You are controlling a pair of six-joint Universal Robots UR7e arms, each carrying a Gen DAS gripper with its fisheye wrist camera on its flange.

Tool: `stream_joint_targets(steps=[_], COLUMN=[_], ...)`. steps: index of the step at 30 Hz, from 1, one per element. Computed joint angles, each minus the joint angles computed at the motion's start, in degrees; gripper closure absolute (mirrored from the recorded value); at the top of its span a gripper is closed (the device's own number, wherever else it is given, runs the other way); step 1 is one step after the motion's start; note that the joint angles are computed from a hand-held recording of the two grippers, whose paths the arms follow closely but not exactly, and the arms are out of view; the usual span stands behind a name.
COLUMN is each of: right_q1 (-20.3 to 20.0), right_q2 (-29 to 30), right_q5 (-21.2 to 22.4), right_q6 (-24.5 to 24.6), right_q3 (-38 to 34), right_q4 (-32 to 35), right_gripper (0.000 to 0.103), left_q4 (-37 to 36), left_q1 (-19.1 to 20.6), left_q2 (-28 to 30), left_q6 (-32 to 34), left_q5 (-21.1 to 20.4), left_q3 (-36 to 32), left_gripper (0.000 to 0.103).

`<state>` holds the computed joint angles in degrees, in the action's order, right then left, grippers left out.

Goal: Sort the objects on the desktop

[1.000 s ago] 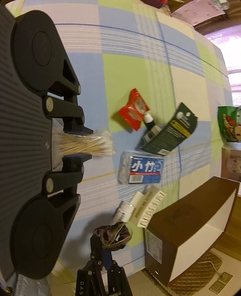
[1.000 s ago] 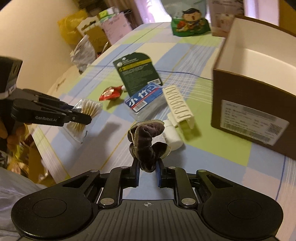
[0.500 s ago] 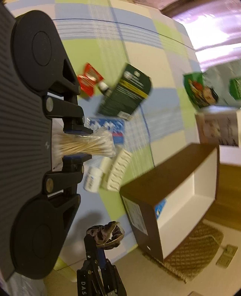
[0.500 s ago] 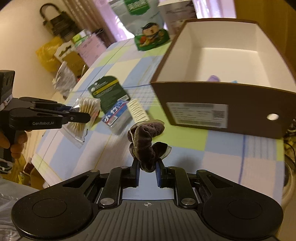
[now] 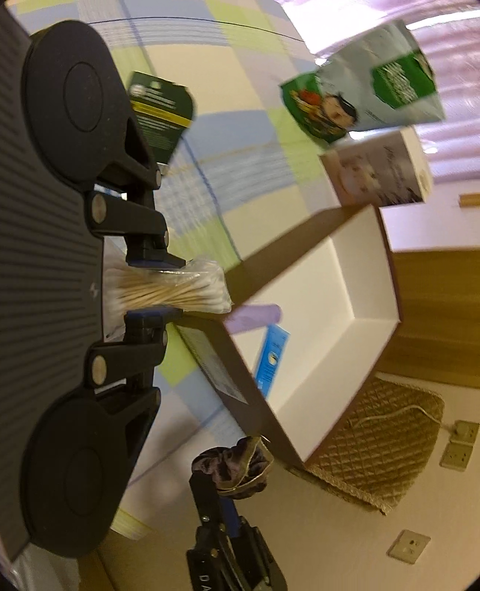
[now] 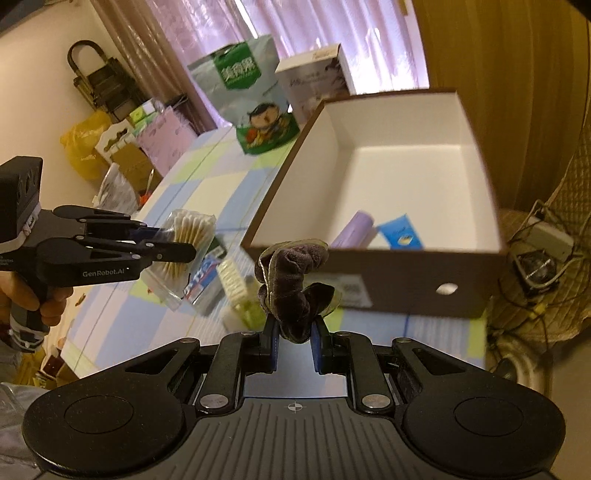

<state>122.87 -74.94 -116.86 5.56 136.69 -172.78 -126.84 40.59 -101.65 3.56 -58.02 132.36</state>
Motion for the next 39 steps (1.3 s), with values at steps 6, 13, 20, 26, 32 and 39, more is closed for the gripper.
stream_joint_targets(steps=[6,13,20,26,32,39], right_q1=[-1.23,-4.15,-7.32,-10.03,-12.52,-13.84], right_q2=[-1.42,-0.52,2.65,5.77,8.81,12.56], right_q5=[-0.29,-1.16,-2.36,-3.68,-4.69,-8.34], right_q6=[-4.31,-9.47,-13.48,-16.21,-17.49,-21.19], right_q3=[-3.22,-8.73,-14.42,-18.17,-21.05,-23.94], right_q4=[3.21,7.45,12.39,15.77,18.43,19.74], right_gripper=[0.083,0.083,0.083,0.083,0.083,0.083], left_q4=[-4.13,-8.64,-11.69,-13.33,-14.42,-13.38], left_q1=[-0.6,-0.15,0.34,1.53,3.28,6.02], left_q2=[4.36,11.17,19.3,25.34,30.4,35.45], left_q6=[3.15,7.9,12.4,15.78,18.81,22.28], left_q5=[-1.07,-1.9,-2.88,-2.61,-1.01,-0.35], left_q3=[-2.04,-6.13,-10.35,-13.55,-16.27,-19.77], left_gripper=[0.087,0.087,0.087,0.087,0.087,0.087])
